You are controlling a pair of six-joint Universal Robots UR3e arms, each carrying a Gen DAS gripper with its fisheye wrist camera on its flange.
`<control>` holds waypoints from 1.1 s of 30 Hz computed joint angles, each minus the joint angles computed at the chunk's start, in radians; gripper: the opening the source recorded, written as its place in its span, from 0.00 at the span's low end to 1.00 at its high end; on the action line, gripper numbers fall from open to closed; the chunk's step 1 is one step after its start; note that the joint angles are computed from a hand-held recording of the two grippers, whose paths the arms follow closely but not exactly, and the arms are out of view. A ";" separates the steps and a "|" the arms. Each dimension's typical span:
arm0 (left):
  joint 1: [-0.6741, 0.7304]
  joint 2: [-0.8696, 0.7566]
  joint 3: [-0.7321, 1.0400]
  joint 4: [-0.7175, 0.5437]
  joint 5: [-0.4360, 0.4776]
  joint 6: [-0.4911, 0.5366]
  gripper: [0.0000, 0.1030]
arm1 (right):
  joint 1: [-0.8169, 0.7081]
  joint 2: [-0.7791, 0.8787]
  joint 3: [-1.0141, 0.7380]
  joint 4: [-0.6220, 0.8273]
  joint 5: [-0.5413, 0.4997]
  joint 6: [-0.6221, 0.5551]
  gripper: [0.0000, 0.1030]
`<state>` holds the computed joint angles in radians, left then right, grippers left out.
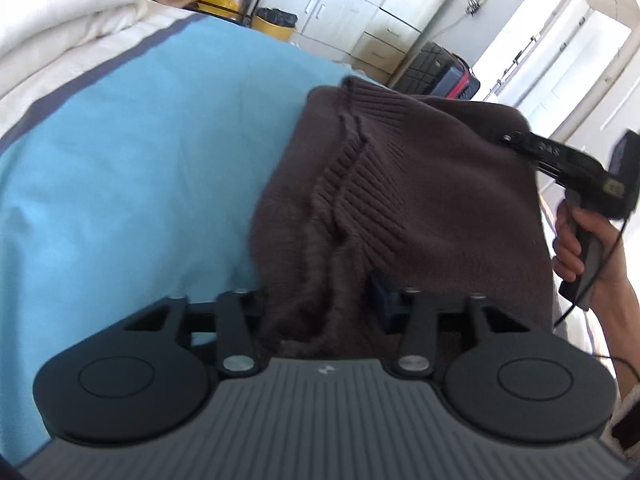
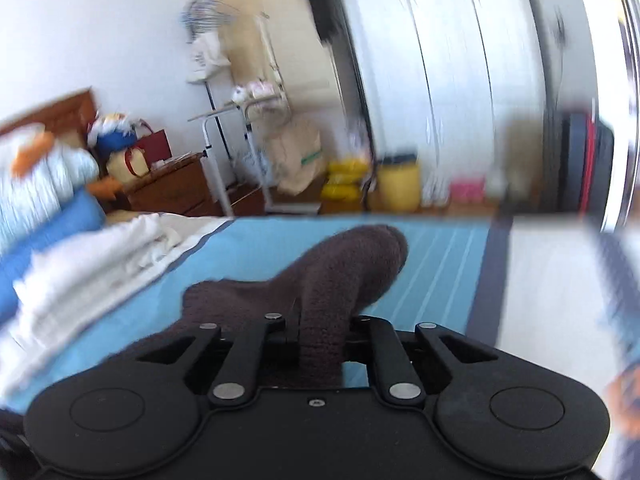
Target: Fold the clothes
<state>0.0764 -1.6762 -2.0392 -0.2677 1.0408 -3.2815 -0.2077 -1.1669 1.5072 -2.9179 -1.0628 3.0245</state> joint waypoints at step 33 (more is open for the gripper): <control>-0.339 -0.112 0.222 -0.010 0.548 -0.032 0.30 | 0.112 -0.155 0.249 -0.080 -0.024 0.089 0.39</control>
